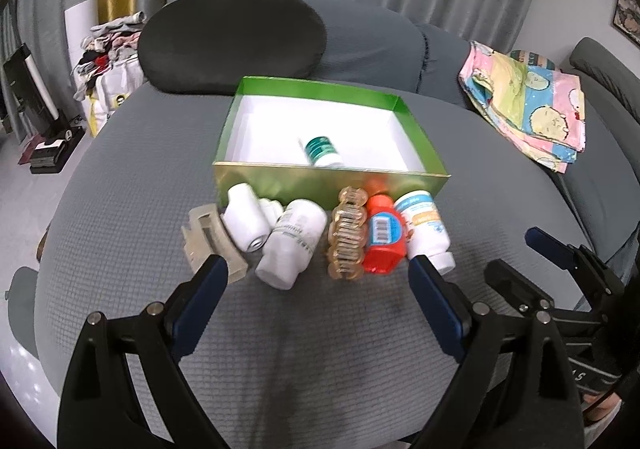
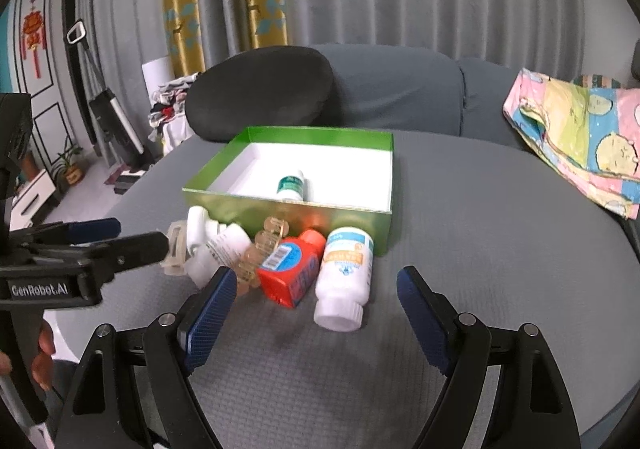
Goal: Organize rigid objects
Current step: 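Grasp the large blue-and-orange-label white bottle by its cap with the right gripper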
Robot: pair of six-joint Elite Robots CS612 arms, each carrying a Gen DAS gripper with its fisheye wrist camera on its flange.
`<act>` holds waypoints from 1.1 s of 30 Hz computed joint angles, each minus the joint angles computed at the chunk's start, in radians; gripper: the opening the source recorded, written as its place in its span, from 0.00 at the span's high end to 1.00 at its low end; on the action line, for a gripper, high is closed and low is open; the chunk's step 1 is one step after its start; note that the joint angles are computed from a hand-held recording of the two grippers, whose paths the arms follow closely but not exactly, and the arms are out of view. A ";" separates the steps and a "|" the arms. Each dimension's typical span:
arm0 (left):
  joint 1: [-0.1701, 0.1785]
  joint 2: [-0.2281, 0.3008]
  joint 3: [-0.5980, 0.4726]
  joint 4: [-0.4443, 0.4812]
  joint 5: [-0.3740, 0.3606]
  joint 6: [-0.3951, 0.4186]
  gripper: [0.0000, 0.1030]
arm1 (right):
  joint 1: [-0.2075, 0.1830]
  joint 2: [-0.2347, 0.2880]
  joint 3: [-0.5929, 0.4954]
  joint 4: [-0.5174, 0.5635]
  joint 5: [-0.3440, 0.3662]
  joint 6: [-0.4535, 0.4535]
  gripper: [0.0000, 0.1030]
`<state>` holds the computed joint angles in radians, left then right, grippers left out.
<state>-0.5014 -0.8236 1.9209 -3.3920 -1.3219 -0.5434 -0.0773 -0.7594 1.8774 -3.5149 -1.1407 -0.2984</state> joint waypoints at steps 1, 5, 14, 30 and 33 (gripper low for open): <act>0.001 0.001 0.001 0.004 0.004 -0.002 0.11 | -0.001 0.002 0.000 0.012 0.001 -0.004 0.20; 0.001 0.007 0.013 0.021 0.027 -0.020 0.11 | -0.007 0.009 0.002 0.054 0.020 -0.025 0.20; 0.005 0.032 -0.010 0.064 -0.091 -0.022 0.11 | -0.032 0.034 -0.007 0.143 0.061 -0.005 0.20; 0.031 0.127 -0.209 0.088 -0.443 -0.073 0.13 | -0.052 0.102 -0.107 0.225 0.157 0.050 0.23; 0.035 0.141 -0.236 0.110 -0.486 -0.096 0.13 | -0.053 0.118 -0.139 0.256 0.194 0.071 0.26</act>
<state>-0.4661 -0.6825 1.6844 -3.2823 -1.8083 -0.6391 -0.1308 -0.6412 1.7389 -3.2589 -0.9462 -0.2271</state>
